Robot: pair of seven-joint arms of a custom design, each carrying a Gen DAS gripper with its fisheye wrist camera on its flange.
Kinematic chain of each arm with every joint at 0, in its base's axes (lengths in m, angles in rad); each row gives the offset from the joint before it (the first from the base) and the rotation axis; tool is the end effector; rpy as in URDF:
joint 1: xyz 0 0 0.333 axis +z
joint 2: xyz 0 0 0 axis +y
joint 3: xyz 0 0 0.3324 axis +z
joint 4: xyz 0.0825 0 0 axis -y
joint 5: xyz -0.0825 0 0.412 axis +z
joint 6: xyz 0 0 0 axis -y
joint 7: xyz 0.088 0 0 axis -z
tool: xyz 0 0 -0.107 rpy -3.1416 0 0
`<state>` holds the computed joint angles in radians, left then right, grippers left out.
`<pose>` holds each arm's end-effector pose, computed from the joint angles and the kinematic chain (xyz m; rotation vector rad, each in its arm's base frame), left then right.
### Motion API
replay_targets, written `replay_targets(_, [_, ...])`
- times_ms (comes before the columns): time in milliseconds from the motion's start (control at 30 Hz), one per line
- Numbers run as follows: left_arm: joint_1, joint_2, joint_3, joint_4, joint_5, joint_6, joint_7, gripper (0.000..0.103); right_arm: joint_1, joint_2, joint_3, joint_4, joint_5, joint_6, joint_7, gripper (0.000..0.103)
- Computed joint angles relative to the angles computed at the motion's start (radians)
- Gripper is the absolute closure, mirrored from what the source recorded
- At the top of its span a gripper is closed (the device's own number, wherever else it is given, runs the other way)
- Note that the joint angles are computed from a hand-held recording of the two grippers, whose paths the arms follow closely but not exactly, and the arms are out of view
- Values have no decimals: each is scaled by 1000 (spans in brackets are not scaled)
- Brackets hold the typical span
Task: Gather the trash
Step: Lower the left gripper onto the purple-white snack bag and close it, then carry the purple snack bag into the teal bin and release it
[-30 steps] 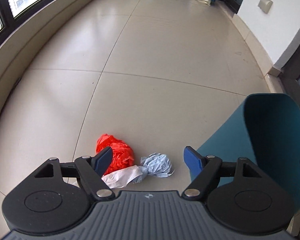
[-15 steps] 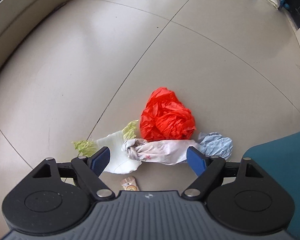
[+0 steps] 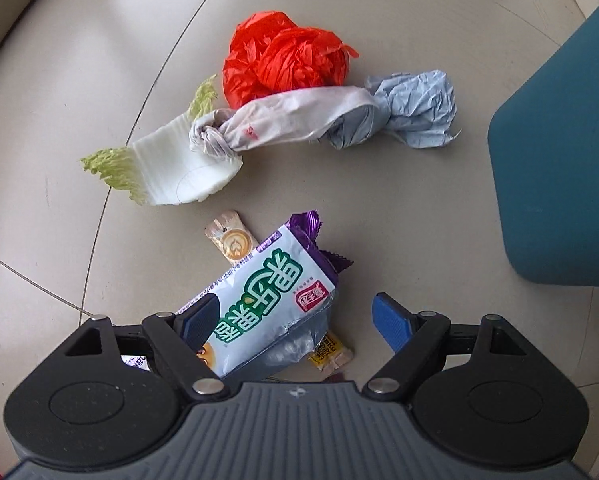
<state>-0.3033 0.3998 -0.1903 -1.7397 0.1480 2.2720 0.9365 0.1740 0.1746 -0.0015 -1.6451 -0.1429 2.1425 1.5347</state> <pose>0.6225 -0.3164 0.3647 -2.2401 2.0823 -0.1955 0.6671 0.1102 0.5513 -2.3445 1.7903 -0.4636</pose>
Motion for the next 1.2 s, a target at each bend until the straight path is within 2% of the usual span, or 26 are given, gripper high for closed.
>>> replay_targets(100, [-32, 36, 21, 22, 80, -28, -18, 20, 3, 3, 0, 2, -9, -1, 5, 91])
replay_targets(300, [-55, 76, 38, 34, 163, -73, -16, 20, 10, 8, 0, 5, -25, -3, 15, 91])
replay_targets(367, [-56, 67, 44, 15, 184, -48, -34, 28, 11, 7, 0, 4, -28, -3, 21, 91])
replay_targets(400, [-56, 66, 47, 13, 191, -49, -45, 38, 12, 7, 0, 3, -30, -3, 23, 91])
replay_targets(467, [-51, 64, 50, 11, 193, -47, -65, 43, 14, 7, 0, 5, -34, -6, 26, 91])
replay_targets(533, [-47, 54, 53, 2, 205, -33, -78, 56, 14, 8, 0, 6, -34, -9, 27, 91])
replay_targets(600, [-48, 48, 58, 2, 223, -40, -94, 60, 15, 9, 0, 7, -35, -10, 28, 91])
replay_targets(733, [-27, 18, 58, -16, 217, -9, -122, 64, 16, 12, 0, 9, -39, -9, 31, 92])
replay_targets(1000, [27, -81, 22, -18, 109, 31, -114, 66, 11, 1, 2, -2, -25, -3, 14, 92])
replay_targets(1200, [14, -98, -9, 109, 67, 59, -27, 65, 7, -2, 1, -2, -15, -3, 1, 93])
